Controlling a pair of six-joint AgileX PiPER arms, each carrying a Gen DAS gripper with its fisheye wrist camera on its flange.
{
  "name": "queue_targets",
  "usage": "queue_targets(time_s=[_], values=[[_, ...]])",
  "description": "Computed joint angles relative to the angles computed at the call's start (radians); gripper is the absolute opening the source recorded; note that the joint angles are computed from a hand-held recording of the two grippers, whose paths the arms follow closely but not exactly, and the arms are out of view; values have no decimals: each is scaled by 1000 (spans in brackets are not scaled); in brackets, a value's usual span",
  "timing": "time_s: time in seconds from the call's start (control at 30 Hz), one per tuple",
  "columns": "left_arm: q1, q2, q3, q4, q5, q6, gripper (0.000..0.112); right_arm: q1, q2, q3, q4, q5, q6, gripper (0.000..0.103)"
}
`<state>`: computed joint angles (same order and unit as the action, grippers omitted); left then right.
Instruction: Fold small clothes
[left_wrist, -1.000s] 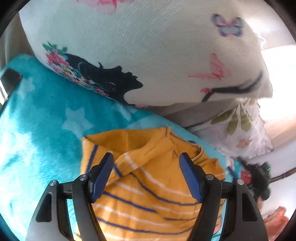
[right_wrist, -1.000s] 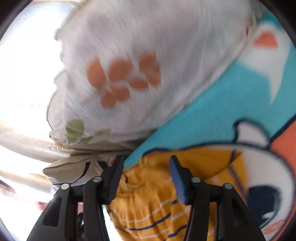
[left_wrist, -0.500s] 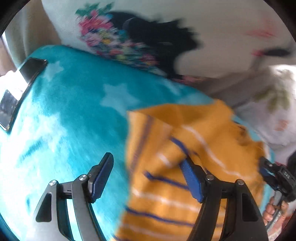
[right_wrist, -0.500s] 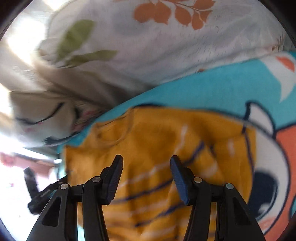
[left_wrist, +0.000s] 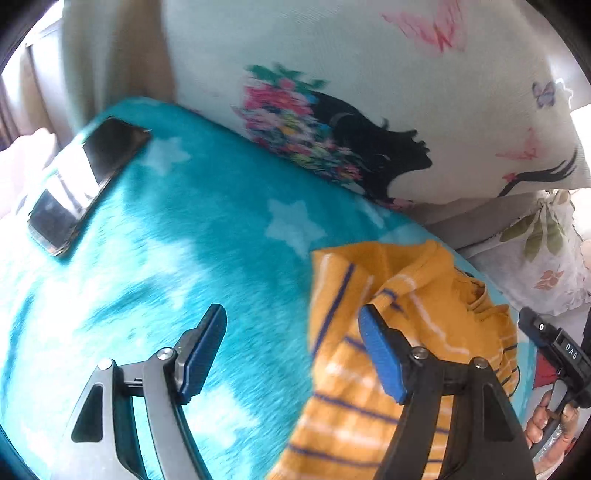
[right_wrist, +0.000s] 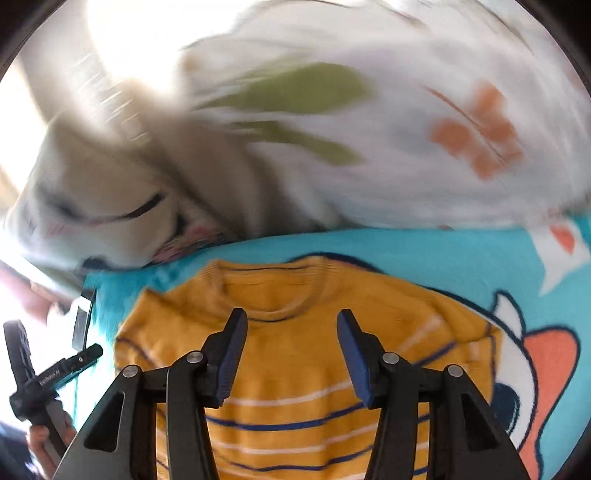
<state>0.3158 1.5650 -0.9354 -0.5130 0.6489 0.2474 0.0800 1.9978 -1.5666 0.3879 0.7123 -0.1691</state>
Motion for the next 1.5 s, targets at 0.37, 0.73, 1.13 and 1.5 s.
queue_targets(time_s=[0.37, 0.73, 1.13, 1.5], values=[[200, -203, 227, -12, 50, 115, 73, 297, 243, -323, 109, 297, -1, 58], [394, -263, 280, -55, 111, 274, 73, 648, 469, -601, -664, 388, 527, 71], [318, -391, 296, -32, 168, 158, 73, 421, 112, -108, -176, 19, 249, 17], [-337, -612, 279, 341, 143, -600, 73, -164, -215, 289, 348, 90, -450, 16]])
